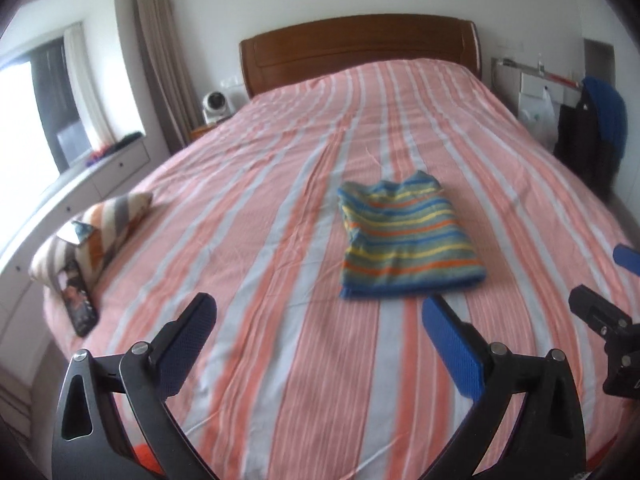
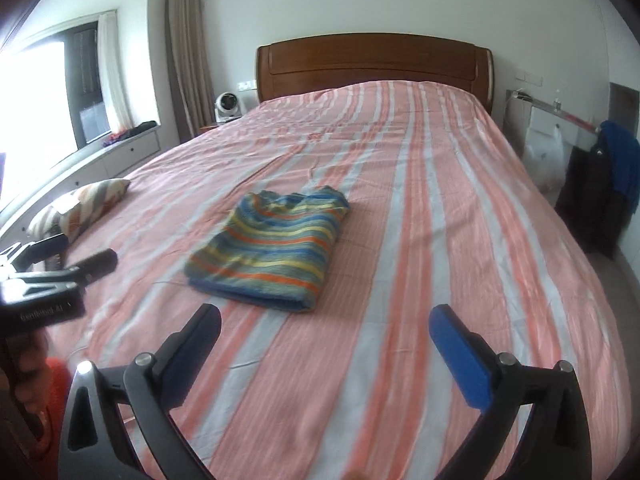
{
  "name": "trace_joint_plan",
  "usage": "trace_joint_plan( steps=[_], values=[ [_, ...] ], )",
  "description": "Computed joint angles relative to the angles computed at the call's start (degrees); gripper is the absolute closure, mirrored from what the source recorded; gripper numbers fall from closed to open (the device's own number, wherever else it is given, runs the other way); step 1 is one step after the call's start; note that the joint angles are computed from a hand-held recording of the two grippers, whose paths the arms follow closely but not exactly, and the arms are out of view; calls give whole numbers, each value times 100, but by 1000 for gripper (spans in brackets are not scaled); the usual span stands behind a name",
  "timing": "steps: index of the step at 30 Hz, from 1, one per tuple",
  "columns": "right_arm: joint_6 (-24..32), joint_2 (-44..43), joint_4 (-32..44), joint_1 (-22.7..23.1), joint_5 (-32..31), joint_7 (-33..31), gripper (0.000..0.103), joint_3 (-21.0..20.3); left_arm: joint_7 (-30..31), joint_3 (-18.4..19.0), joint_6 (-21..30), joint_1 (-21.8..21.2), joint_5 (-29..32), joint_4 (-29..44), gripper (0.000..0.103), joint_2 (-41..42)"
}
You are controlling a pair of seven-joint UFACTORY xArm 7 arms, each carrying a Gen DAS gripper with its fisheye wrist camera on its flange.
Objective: Fold small clothes
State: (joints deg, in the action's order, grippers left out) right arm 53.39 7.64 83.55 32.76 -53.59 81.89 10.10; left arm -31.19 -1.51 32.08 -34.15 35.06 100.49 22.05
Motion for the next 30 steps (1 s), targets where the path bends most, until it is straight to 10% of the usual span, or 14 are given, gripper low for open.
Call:
trace_joint_plan(
  steps=[18,24,30],
  values=[
    [898,-89,366,565,-297,-101,1,208,519,-422,446,338,-668,-865,0,-716],
    [-261,-495,-199,116,1040,-222,1,248,1030,-669,467,564,-1360,-1020,0,-925],
    [688,-28,425,218,1185,-578,1,352,952,-637,368,503,-1131,-1095,0,-1030]
  ],
)
